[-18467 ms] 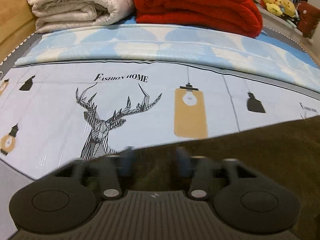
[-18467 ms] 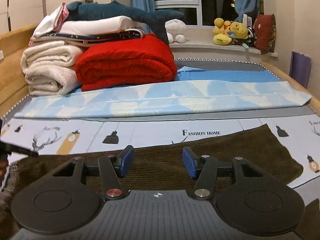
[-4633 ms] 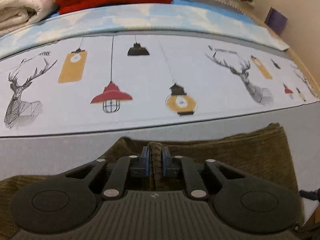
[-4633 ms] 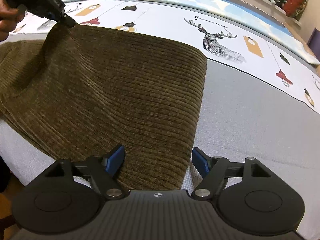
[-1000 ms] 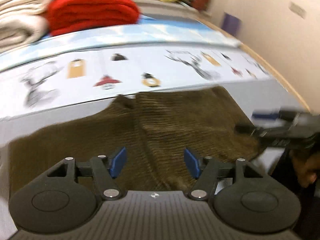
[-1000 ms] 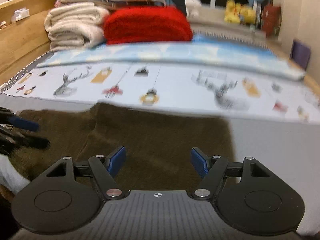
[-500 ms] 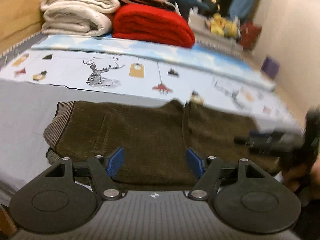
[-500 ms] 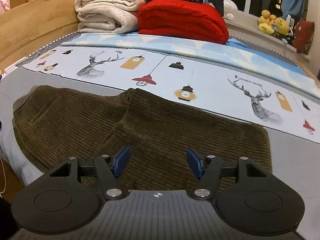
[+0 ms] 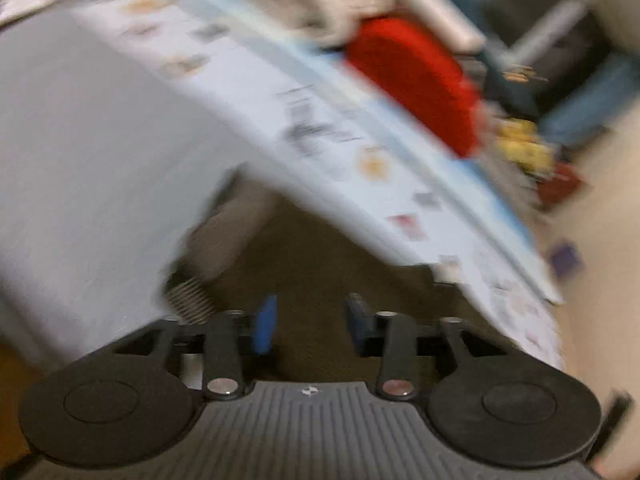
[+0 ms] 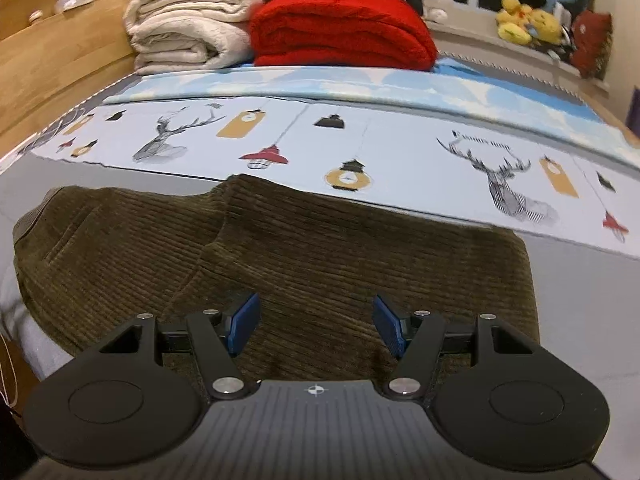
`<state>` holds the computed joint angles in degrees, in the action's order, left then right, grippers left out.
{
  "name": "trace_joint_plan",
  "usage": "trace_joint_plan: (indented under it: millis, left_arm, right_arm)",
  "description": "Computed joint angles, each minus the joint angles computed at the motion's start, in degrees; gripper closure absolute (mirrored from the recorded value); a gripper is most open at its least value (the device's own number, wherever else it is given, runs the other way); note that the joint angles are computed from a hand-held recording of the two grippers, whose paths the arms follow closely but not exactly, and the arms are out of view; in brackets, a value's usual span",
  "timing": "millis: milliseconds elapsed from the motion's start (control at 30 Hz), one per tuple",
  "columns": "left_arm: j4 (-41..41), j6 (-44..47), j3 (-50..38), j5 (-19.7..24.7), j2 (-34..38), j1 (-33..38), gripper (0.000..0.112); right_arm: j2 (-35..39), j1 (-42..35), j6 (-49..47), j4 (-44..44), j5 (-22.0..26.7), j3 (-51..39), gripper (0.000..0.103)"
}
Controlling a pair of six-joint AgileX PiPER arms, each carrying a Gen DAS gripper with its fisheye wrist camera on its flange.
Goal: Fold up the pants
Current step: 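Grasp the grey striped waistband with the left gripper and lift it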
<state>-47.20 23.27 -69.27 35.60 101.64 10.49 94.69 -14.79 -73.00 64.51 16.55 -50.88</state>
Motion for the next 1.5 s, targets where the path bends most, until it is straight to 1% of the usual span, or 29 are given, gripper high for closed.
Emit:
trace_joint_plan:
  millis: [33,67,100,133,200,300,400,533,633,733,767,833,867,933,967,1033,1100,1200,1300,1400,1500]
  left_arm:
    - [2.78,-4.27,-1.73,1.48,1.34,0.54,0.059]
    - [3.26,-6.25,-3.09,3.37,2.38,1.66,0.056]
    - [1.45,-5.94,-3.78,4.73,3.56,2.92,0.046]
    - [0.51,-6.24,-4.40,5.87,4.55,4.03,0.039]
    - [1.43,-11.29,-6.91,8.92,7.24,5.78,0.038]
    - [-0.31,-13.75,-9.42,11.83,10.85,8.07,0.038]
    - [-0.63,-15.02,-11.09,11.99,13.13,8.39,0.037]
    - [3.57,-19.19,-14.35,10.30,15.93,6.51,0.037]
    - [8.72,-24.41,-17.11,9.00,18.28,4.07,0.036]
    - [11.88,-25.54,-16.25,5.02,17.84,1.61,0.036]
    - [13.84,-26.59,-15.90,3.85,17.49,0.56,0.038]
    - [19.45,-29.44,-15.14,1.57,16.50,-1.87,0.047]
    - [22.87,-31.64,-14.71,0.70,15.93,-3.00,0.049]
    - [27.63,-35.08,-13.59,-0.99,14.72,-4.65,0.059]
    - [30.09,-37.07,-12.78,-1.88,13.82,-5.50,0.062]
    - [34.59,-40.78,-11.95,-3.21,12.47,-7.28,0.074]
    - [40.12,-44.75,-10.94,-4.58,10.27,-9.55,0.079]
    - [49.84,-51.87,-10.77,-5.53,7.03,-14.00,0.083]
    - [56.84,-56.30,-12.99,-5.00,4.68,-19.49,0.085]
    - [63.82,-59.64,-18.94,-2.83,5.13,-27.45,0.086]
    - [68.66,-61.06,-26.14,-1.20,7.28,-36.13,0.087]
  right_arm:
    - [0.13,-0.26,0.75,-0.55,0.27,-0.05,0.038]
    - [0.19,-0.40,0.70,-0.58,0.33,0.03,0.038]
    - [0.21,-0.46,0.29,-0.55,0.32,0.15,0.038]
    - [0.25,-0.46,0.04,-0.67,0.30,0.20,0.038]
    - [0.54,-0.37,-0.57,-0.96,0.14,0.32,0.038]
    - [1.42,-0.30,1.67,-3.57,0.07,-0.31,0.038]
    - [2.12,-0.04,5.28,-6.75,0.24,-0.98,0.038]
    - [2.56,0.45,6.75,-8.59,0.33,-1.18,0.038]
    - [2.68,0.33,8.19,-10.42,1.32,-1.33,0.037]
    - [3.01,-0.05,11.35,-14.08,2.83,-1.97,0.036]
    - [3.00,-0.02,12.90,-15.90,2.87,-1.96,0.036]
    - [2.95,-0.03,15.24,-18.57,2.86,-2.02,0.036]
    - [2.94,-0.15,17.00,-20.41,3.09,-2.28,0.036]
    - [2.71,-0.69,19.85,-23.32,3.66,-2.82,0.036]
    - [2.40,-1.26,20.80,-24.20,4.22,-3.08,0.036]
    - [1.60,-3.25,19.81,-23.11,5.84,-3.33,0.036]
    - [0.90,-6.08,16.35,-19.77,7.78,-3.22,0.035]
    - [0.93,-9.99,14.45,-18.05,10.15,-3.58,0.035]
    - [2.11,-14.53,10.84,-13.94,13.52,-4.60,0.035]
    - [3.47,-17.71,9.29,-13.03,15.58,-5.80,0.035]
    - [3.75,-20.86,5.34,-10.99,15.65,-6.09,0.035]
